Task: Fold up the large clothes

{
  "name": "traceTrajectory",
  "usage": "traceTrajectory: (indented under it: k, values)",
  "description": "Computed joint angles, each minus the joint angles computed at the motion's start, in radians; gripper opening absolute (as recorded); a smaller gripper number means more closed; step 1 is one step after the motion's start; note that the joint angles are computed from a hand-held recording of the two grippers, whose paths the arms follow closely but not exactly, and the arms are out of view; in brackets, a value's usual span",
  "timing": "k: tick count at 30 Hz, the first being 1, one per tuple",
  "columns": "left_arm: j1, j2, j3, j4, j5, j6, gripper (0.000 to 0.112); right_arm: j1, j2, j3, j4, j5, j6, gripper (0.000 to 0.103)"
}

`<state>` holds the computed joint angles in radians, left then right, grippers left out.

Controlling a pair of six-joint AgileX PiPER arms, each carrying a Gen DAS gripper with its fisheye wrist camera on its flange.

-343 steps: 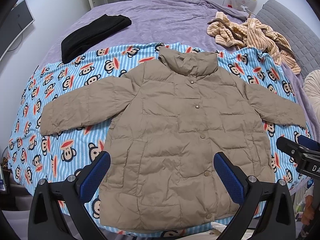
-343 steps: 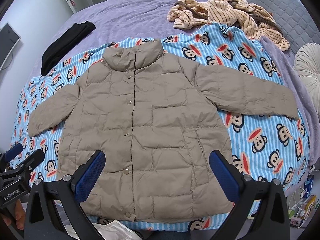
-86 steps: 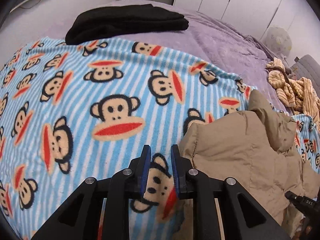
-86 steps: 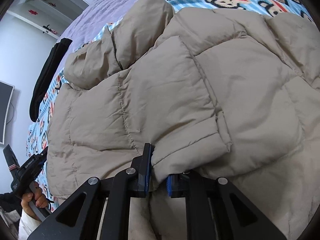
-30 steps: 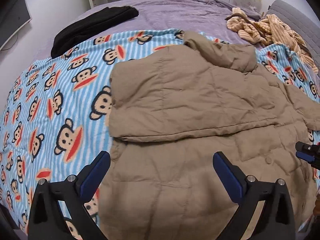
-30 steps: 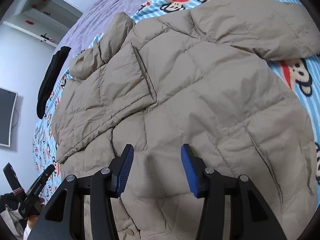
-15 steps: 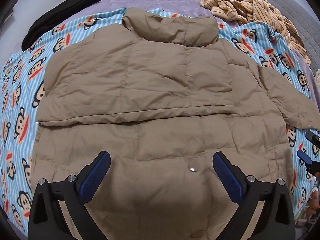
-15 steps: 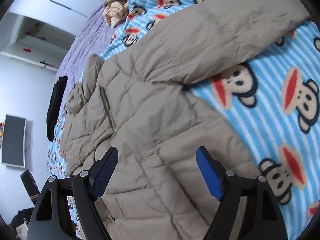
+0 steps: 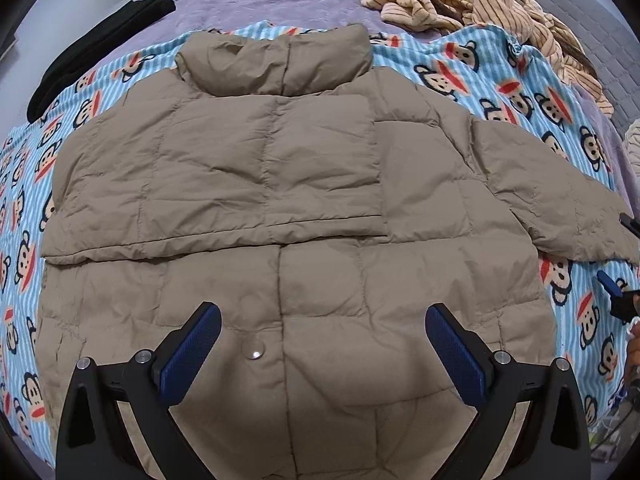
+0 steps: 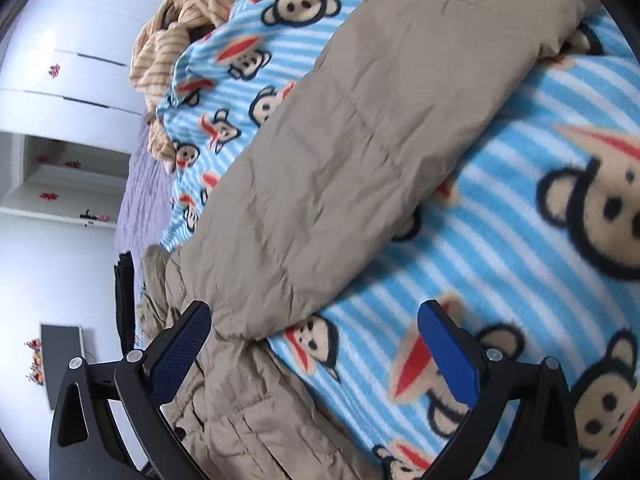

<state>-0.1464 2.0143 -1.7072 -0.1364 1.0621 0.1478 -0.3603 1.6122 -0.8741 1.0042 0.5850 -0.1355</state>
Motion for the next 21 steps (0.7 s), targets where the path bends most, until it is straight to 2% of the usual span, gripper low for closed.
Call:
traceTrajectory:
  k: [3,5,11,13,14,15,17,21]
  values:
    - [-0.026,0.005,-0.012,0.016,-0.006,0.001,0.102,-0.071,0.055,-0.024,0.161,0.033,-0.147,0.103]
    - [-0.03,0.012,-0.031,0.02,0.002,-0.01,0.102,-0.092,0.091,-0.052,0.217,0.052,-0.194,0.103]
    - [-0.024,0.041,-0.095,0.032,0.02,-0.029,0.102,-0.155,0.141,-0.097,0.36,0.042,-0.244,0.1]
    - [-0.02,0.046,-0.106,0.039,0.014,-0.032,0.102,-0.188,0.163,-0.095,0.43,0.061,-0.249,0.08]
    - [-0.017,0.048,-0.113,0.041,0.013,-0.033,0.102,-0.205,0.182,-0.096,0.468,0.087,-0.257,0.05]
    - [-0.012,0.048,-0.115,0.041,0.009,-0.033,0.102,-0.219,0.199,-0.094,0.51,0.116,-0.278,0.026]
    - [0.003,0.048,-0.118,0.035,0.002,-0.03,0.102,-0.223,0.213,-0.093,0.583,0.146,-0.318,0.015]
    - [0.052,0.066,-0.154,0.01,0.009,-0.021,0.102,-0.167,0.185,-0.142,0.598,0.126,-0.342,0.013]
